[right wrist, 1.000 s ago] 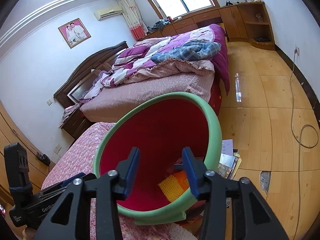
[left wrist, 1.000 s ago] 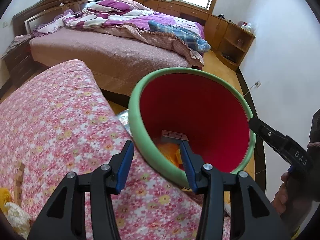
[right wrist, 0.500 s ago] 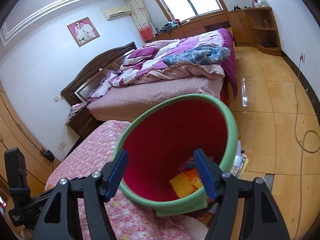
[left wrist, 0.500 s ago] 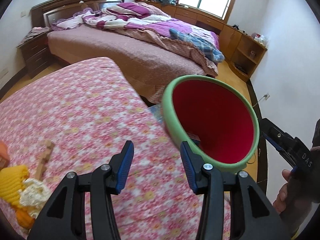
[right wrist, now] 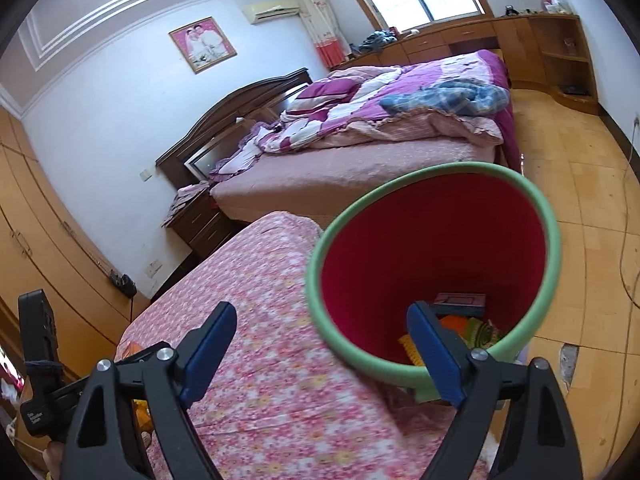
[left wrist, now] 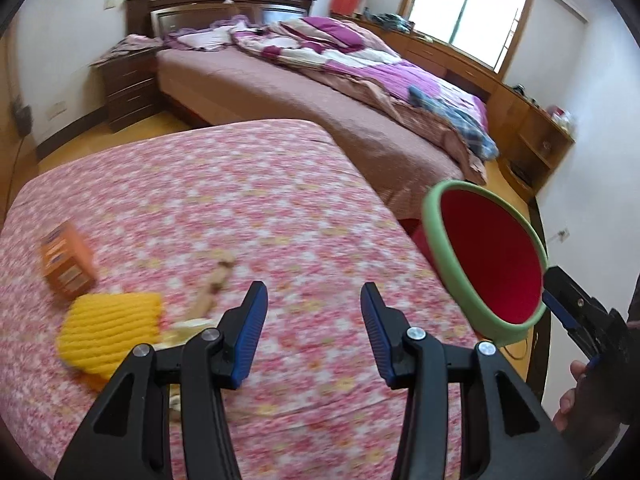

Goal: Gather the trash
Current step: 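Move both open tools back over the bed items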

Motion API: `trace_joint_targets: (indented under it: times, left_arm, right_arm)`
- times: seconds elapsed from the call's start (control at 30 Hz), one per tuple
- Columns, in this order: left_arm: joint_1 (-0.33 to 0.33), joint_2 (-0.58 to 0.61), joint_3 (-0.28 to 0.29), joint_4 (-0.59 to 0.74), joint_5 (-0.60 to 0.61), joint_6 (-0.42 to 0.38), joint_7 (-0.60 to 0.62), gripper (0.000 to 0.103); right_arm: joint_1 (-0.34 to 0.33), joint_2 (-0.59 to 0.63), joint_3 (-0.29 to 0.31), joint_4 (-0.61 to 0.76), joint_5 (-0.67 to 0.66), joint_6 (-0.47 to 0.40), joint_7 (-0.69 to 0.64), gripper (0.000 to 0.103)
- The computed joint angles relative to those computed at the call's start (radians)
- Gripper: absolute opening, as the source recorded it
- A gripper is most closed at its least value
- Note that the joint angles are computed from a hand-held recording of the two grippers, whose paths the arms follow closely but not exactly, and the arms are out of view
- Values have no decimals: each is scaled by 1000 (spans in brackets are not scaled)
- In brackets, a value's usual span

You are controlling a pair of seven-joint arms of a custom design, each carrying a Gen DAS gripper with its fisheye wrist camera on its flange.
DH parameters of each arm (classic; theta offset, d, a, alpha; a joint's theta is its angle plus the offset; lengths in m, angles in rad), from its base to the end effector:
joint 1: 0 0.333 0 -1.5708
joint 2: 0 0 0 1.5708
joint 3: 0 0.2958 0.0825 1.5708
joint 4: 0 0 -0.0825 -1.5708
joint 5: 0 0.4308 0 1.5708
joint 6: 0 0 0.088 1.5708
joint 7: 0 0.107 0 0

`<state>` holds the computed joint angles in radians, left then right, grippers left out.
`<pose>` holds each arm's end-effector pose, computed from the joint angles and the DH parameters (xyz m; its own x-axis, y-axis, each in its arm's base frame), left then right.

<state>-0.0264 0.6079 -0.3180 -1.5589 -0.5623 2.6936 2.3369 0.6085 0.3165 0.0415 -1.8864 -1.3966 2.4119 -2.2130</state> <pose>0.7393 -0.2050 0.3181 -0.5803 -0.7872 0.2088 -0.6914 0.3408 -0.6370 0.5438 0.4048 0.3180 -0.4868 -0.7383 -0.4668 -0.3086 0.6453 -0.6988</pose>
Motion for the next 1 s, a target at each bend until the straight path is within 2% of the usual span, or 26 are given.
trace_joint_targets:
  times: [0.1, 0.23, 0.4, 0.57, 0.83, 1.0]
  left_arm:
    - [13, 3, 13, 6, -6, 13, -20, 52]
    - [17, 13, 36, 18, 9, 41, -61, 57]
    - [29, 39, 60, 52, 42, 68, -123, 58]
    - [39, 79, 81, 98, 80, 85, -188, 58]
    - [24, 173, 141, 216, 180, 86, -341, 58]
    - [9, 259, 162, 334, 249, 46, -421, 58]
  right_arm:
    - [5, 28, 0, 38, 9, 1, -27, 95]
    - [14, 59, -7, 78, 45, 4, -81, 96]
    - [29, 105, -26, 134, 85, 29, -129, 96]
    - [46, 153, -54, 186, 79, 81, -101, 98]
    - [60, 253, -90, 317, 185, 141, -238, 99]
    - [75, 305, -115, 382, 262, 163, -323, 99]
